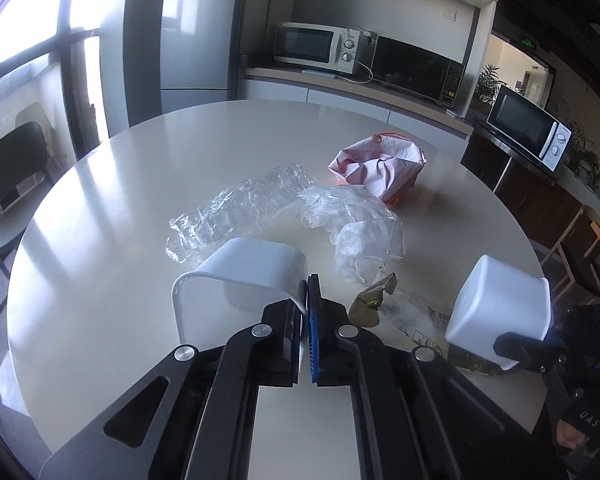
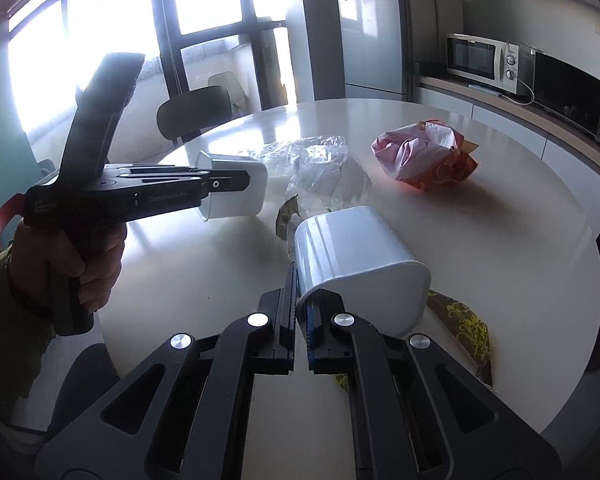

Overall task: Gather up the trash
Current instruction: 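Carry both white cups down over the blue wastebasket with both tools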

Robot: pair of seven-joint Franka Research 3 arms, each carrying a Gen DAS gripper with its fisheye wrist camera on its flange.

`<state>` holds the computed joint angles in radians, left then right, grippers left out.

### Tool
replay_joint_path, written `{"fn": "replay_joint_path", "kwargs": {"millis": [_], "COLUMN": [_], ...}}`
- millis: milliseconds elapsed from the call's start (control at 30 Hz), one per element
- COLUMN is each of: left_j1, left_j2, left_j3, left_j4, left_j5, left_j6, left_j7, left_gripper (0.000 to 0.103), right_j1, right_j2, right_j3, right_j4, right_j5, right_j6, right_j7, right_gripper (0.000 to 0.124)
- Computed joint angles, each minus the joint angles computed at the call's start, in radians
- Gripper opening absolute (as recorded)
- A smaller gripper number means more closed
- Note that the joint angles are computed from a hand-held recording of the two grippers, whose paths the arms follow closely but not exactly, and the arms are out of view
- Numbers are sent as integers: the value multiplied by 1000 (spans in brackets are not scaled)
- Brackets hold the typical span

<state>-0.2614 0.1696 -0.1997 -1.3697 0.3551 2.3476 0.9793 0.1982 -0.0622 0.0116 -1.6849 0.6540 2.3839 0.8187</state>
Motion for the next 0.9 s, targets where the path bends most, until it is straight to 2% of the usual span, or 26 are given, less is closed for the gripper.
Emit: {"fn": "replay_joint_path", "kwargs": {"millis": [133,367,567,900], "left_j1": [-7,-8,-5,1], "left_j2": [-44,-156,-258,-374], "left_j3": [1,-20,-52,-108], "left_j4": [-32,-151,-242,-317], "left_j5": [29,67,97,163], "left_j6": [-32,-13,-6,-14], "left_j7": [-62,-146,-221,-296], "left_gripper": [2,2,2,2], "right_j1": [3,15,24,49], "right_j2": [-32,-94,-160,-268], "right_j3": [-3,-13,-22,-41], "right_j4": [-24,-83,-126,-208], "right_j5": [23,42,20,10], "right_j6": [22,40,26,21], "right_j7": [-15,-15,12,32], "right_gripper": [3,3,3,3]}}
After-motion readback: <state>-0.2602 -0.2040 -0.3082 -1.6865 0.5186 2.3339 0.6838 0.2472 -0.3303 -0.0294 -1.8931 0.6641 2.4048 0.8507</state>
